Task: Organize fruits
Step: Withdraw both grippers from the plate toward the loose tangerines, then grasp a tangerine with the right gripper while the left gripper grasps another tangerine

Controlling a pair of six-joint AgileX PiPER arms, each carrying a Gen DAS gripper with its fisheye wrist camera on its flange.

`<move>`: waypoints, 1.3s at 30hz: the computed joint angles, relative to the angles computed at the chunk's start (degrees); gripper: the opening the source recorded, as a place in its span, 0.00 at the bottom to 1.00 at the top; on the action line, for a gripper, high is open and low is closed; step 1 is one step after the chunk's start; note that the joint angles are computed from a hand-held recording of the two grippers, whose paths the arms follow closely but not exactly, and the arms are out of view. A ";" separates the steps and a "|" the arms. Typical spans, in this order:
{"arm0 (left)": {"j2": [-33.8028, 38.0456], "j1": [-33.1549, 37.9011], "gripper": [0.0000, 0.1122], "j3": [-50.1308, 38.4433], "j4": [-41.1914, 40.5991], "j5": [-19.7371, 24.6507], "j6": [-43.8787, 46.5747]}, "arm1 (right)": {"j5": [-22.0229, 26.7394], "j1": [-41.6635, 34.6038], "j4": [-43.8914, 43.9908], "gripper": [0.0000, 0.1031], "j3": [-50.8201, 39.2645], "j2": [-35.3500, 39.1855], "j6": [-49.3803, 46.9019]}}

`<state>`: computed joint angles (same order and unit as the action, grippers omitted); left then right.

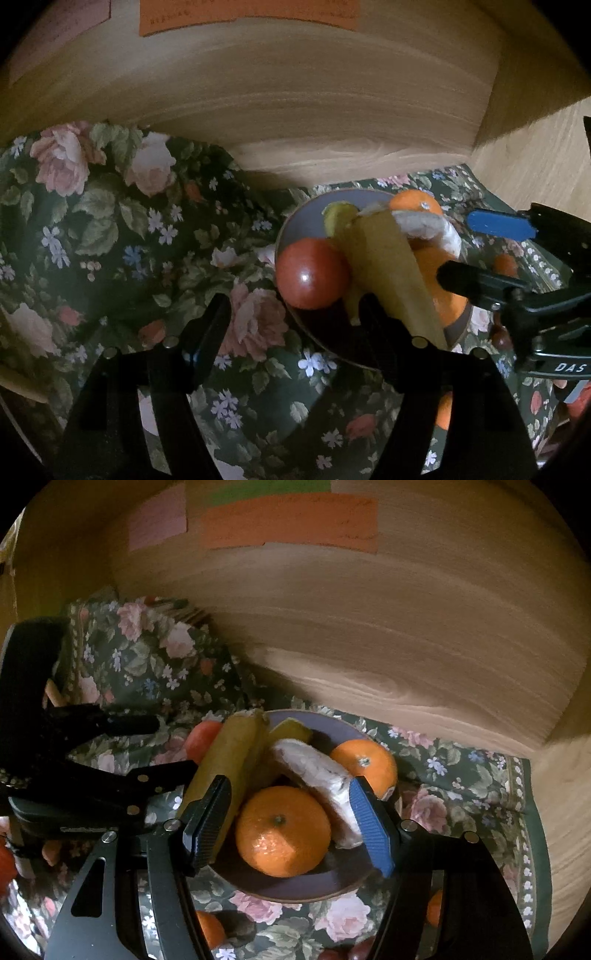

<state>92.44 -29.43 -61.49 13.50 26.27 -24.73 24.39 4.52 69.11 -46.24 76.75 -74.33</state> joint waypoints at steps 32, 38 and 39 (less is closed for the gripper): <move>-7.72 -13.37 0.74 12.16 14.97 1.77 -22.00 | 18.98 -33.25 6.75 0.61 9.64 -5.40 -11.28; -5.95 -14.15 0.74 8.41 17.88 3.48 -22.99 | 18.57 -35.28 7.75 0.61 11.37 -5.97 -14.77; -5.68 -14.05 0.74 7.83 18.51 3.40 -23.38 | 18.84 -35.78 7.86 0.61 11.19 -5.29 -15.02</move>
<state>86.76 -43.48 -53.66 32.01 29.67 -48.11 43.23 -31.26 76.96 -35.05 71.46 -89.35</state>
